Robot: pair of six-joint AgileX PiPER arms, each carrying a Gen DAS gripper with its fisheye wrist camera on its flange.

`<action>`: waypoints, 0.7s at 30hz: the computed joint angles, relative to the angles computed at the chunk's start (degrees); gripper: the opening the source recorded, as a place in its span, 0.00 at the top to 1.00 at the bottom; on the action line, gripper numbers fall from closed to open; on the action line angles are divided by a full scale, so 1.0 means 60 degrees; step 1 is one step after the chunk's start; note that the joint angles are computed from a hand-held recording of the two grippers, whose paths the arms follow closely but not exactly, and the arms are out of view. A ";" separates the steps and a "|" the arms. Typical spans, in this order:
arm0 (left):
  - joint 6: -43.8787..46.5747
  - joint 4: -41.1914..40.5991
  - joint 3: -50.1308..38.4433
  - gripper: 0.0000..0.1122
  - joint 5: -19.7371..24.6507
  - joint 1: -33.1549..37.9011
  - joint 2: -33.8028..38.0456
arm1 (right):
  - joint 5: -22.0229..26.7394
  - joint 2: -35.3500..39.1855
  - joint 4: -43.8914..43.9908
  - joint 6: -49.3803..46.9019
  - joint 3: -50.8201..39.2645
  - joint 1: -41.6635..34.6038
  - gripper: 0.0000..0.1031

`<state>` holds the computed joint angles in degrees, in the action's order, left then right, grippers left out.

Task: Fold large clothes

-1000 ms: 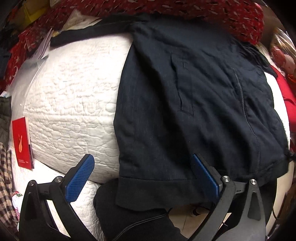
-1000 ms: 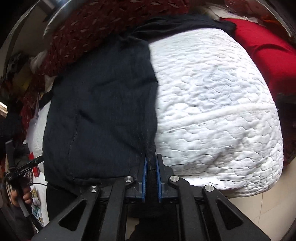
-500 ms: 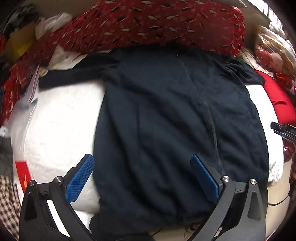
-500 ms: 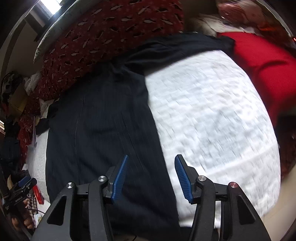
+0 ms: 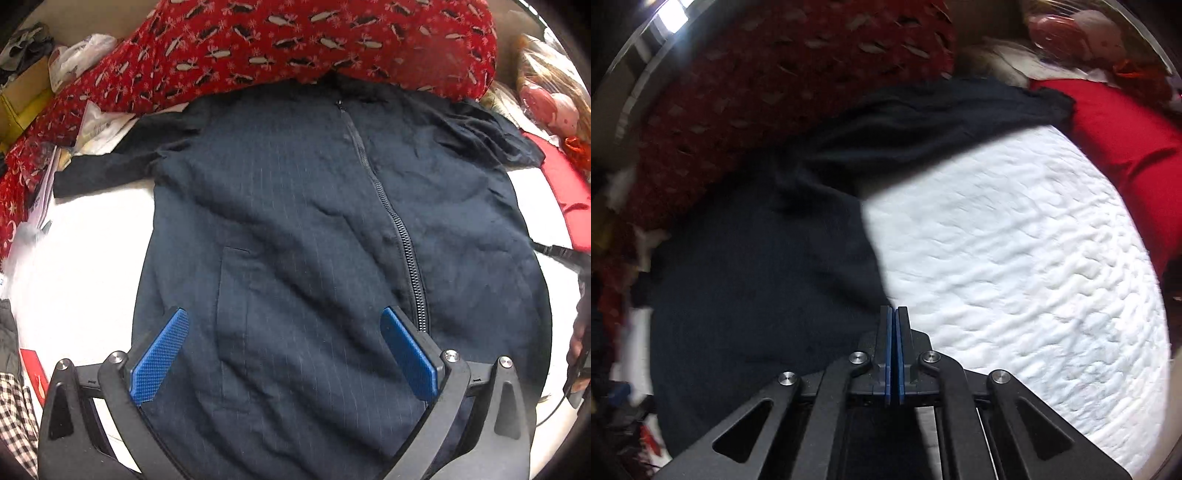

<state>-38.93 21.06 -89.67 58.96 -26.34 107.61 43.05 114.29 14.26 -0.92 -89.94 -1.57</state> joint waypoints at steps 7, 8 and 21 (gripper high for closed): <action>-0.0061 0.0004 -0.0558 0.08 0.0170 -0.0075 0.0331 | -0.0450 -0.1271 0.2303 -0.2675 0.1102 -0.0391 0.90; -0.0072 -0.0001 -0.0629 0.08 0.0195 -0.0101 0.0374 | -0.0478 -0.1398 0.2566 -0.2993 0.1183 -0.0258 0.84; 0.0770 -0.1083 -0.3341 0.08 0.1066 0.0592 0.2068 | 0.1057 0.0426 0.3618 -0.2612 -0.1626 -0.1956 0.53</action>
